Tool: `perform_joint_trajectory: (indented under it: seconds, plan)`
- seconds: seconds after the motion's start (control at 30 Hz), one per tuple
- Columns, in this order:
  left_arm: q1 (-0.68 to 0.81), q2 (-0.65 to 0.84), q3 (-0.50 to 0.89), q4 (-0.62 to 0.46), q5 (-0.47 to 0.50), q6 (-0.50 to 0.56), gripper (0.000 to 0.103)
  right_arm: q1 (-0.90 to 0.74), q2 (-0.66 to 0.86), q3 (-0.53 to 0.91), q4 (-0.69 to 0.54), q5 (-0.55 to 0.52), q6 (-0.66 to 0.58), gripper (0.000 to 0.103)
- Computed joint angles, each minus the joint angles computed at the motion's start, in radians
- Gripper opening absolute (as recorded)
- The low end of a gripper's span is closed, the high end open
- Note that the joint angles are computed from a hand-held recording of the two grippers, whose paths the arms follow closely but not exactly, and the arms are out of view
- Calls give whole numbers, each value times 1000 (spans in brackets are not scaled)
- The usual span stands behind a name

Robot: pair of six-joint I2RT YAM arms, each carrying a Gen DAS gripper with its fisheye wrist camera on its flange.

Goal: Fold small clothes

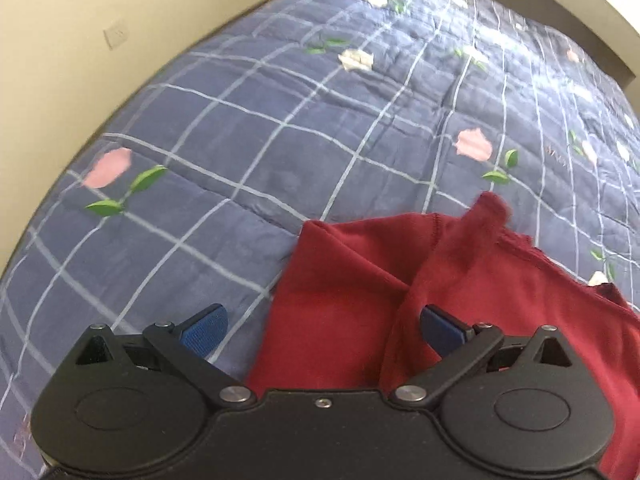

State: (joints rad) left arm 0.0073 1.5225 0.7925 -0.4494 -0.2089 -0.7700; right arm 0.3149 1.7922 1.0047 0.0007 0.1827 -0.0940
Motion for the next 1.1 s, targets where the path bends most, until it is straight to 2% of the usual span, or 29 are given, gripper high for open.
perform_joint_trajectory:
  seconds: [0.17, 0.33, 0.43, 0.53, 0.6, 0.77, 0.93, 1.1]
  plan:
    - [-156, -154, -52, -80, -72, -110, 102, 20, -166, -70, -153, -82, 60, 103]
    - [-413, -256, -60, -219, -172, -274, 102, 72, -340, -184, -270, -127, 139, 103]
    - [-623, -291, -52, -319, -231, -455, 102, 77, -466, -230, -387, -189, 178, 103]
    - [-839, -278, -16, -429, -261, -692, 102, 53, -577, -244, -539, -266, 149, 103]
    - [-986, -245, 23, -505, -266, -878, 102, 38, -642, -252, -637, -284, 120, 103]
    - [-1211, -129, 101, -597, -237, -1188, 102, -21, -742, -264, -802, -304, 77, 103]
    - [-1299, -54, 142, -603, -176, -1288, 102, -26, -753, -252, -840, -276, 73, 103]
    - [-1291, -44, 117, -591, -131, -1294, 102, 40, -680, -233, -788, -260, 88, 103]
